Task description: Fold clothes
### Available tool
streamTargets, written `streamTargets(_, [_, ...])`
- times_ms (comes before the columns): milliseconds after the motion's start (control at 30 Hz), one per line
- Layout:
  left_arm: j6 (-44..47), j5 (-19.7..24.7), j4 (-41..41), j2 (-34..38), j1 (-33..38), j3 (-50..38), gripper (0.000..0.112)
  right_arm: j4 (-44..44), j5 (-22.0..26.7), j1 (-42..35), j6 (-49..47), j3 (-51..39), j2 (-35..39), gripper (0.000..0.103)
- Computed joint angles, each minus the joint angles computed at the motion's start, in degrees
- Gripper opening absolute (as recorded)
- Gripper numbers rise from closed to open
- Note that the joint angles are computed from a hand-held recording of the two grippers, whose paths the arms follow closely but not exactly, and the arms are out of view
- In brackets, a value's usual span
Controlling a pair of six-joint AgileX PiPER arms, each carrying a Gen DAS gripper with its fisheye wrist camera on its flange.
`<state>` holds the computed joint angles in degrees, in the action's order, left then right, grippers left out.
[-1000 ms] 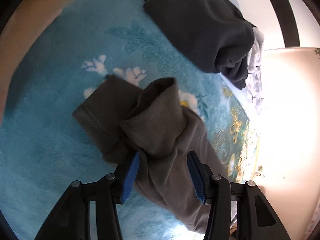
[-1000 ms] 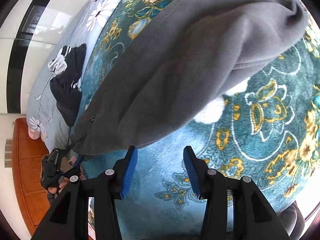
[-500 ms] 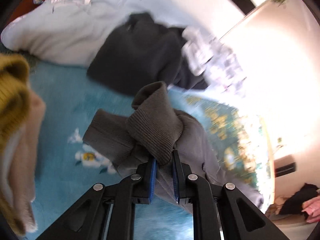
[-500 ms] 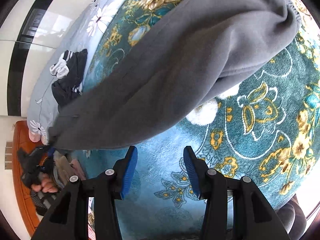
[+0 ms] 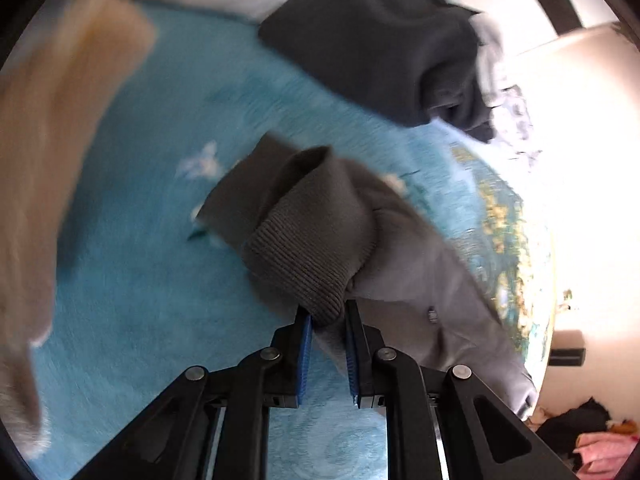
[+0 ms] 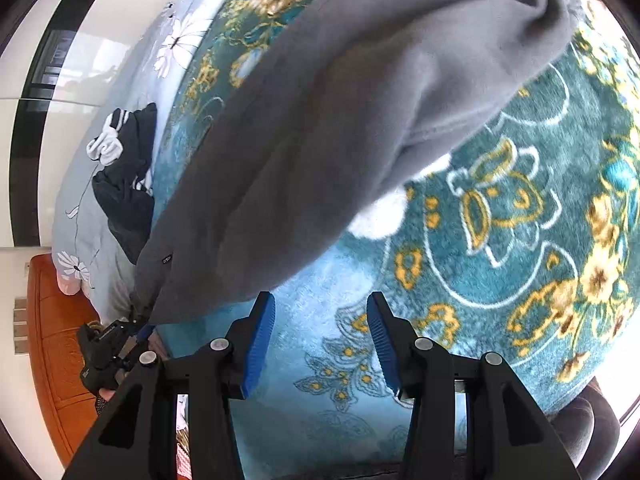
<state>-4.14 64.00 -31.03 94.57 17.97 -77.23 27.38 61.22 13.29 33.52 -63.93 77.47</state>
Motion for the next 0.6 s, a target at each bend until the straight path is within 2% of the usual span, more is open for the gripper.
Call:
streamTargets(167, [-2.7, -1.4, 2.4, 1.1, -2.6, -2.2, 0.019, 0.7, -0.9, 1.6, -0.8, -1.5, 1.6, 0.049])
streamTargets(233, [-3.0, -1.8, 4.1, 0.2, -3.2, -2.3, 0.015, 1.2, -1.1, 2.2, -0.9, -1.0, 1.8, 0.049])
streamTargets(467, [-2.4, -8.9, 6.5, -3.7, -2.6, -4.5, 0.013, 1.0, -0.7, 0.6, -0.4, 1.1, 0.6, 0.049])
streamTargets(600, [-1.4, -6.0, 8.6, 1.8, -1.6, -3.6, 0.013, 1.4, -0.9, -0.8, -1.2, 2.0, -0.4, 0.049])
